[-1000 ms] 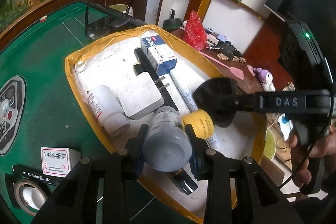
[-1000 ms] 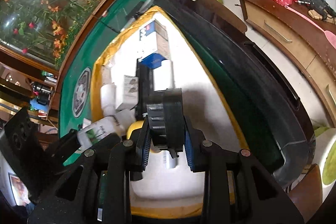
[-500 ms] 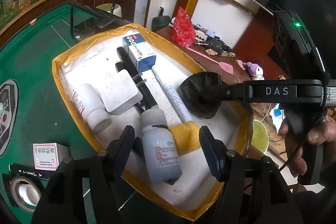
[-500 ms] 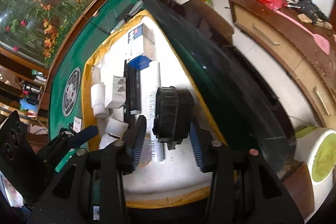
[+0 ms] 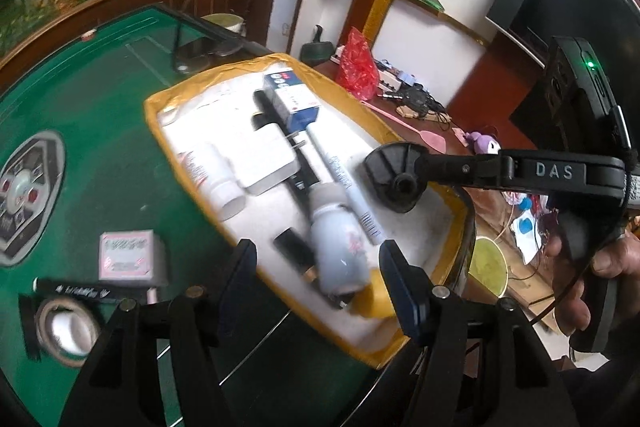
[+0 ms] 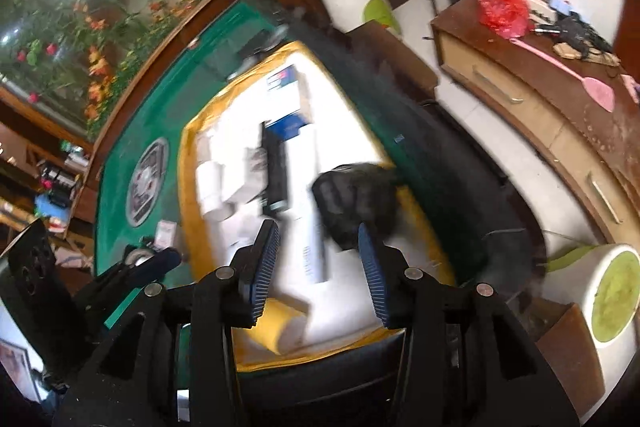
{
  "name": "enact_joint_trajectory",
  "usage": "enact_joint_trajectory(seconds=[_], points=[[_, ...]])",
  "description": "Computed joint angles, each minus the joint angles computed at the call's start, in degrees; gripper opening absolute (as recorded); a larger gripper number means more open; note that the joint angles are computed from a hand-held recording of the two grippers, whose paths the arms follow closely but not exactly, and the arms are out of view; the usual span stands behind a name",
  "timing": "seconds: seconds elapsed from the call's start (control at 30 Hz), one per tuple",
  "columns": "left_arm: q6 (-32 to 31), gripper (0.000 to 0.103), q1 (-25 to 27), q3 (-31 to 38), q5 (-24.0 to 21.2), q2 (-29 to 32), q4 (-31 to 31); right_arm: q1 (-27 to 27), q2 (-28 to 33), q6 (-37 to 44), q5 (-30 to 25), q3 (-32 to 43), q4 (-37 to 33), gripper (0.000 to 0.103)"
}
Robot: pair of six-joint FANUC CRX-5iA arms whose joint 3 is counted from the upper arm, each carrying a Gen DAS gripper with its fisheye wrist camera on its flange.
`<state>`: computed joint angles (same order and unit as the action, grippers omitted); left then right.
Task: Organize rigid objects
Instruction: 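Lower black part and bottle into the tray and open both grippers, then withdraw the right tool from the tray while the left moves to the white plug adapter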
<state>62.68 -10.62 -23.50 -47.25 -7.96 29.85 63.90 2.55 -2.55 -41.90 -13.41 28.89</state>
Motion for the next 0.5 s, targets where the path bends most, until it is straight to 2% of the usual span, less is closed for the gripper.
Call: enact_joint_trajectory(seconds=[0.17, 0.4, 0.5], points=[[1.28, 0.064, 3.27, -2.88, -0.34, -3.94, -0.85, 1.06, 2.62, 6.26, 3.04, 3.29, -3.21, 0.042], [2.53, 0.064, 9.35, -7.29, -1.45, -10.16, -3.55, 2.19, 6.55, 13.62, 3.6, 8.76, -8.18, 0.042], [1.01, 0.064, 12.85, -9.54, -2.26, -12.92, -4.53, 2.48, 7.83, 15.73, 3.32, 10.55, -10.14, 0.042]])
